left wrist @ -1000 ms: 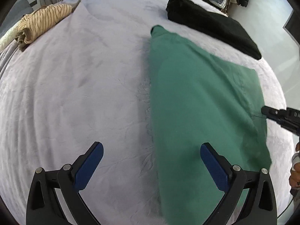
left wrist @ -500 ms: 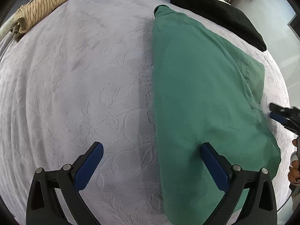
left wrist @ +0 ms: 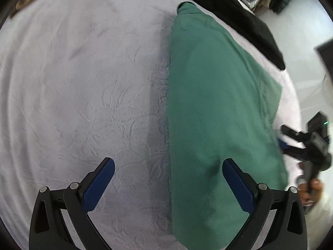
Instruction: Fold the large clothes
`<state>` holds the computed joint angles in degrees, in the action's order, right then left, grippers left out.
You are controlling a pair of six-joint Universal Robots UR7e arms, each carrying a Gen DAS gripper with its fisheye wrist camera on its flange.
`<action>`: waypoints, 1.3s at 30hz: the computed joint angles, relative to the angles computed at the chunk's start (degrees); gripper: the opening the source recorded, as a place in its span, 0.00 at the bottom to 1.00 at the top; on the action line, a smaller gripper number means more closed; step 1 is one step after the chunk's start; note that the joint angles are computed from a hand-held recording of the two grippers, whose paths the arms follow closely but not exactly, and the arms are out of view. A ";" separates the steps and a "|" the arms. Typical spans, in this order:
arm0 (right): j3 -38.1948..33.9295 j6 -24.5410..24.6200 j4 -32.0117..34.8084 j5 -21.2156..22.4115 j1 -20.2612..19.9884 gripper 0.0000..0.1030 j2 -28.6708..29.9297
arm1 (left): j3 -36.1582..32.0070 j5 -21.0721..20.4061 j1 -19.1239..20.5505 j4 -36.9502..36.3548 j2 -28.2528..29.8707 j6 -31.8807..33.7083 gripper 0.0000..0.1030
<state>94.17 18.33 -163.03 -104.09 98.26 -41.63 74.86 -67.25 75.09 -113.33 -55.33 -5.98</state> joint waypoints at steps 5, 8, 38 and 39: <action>-2.10 0.03 1.28 3.09 -1.49 0.77 1.28 | -3.76 -7.36 1.68 4.37 2.19 1.48 1.00; -3.67 0.20 1.33 5.82 -2.42 0.77 2.38 | -4.30 -8.47 1.27 6.27 3.69 3.64 1.00; -1.03 3.47 -10.10 20.82 2.96 0.16 2.83 | 2.78 -13.83 -2.86 6.03 -8.29 9.44 0.40; -0.53 3.93 -10.55 20.60 3.61 0.16 2.89 | 2.86 -14.41 -2.48 7.66 -9.60 9.85 0.40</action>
<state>93.64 22.25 -173.58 -83.49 101.87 -38.74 77.72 -81.66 72.61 -105.67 -64.94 3.87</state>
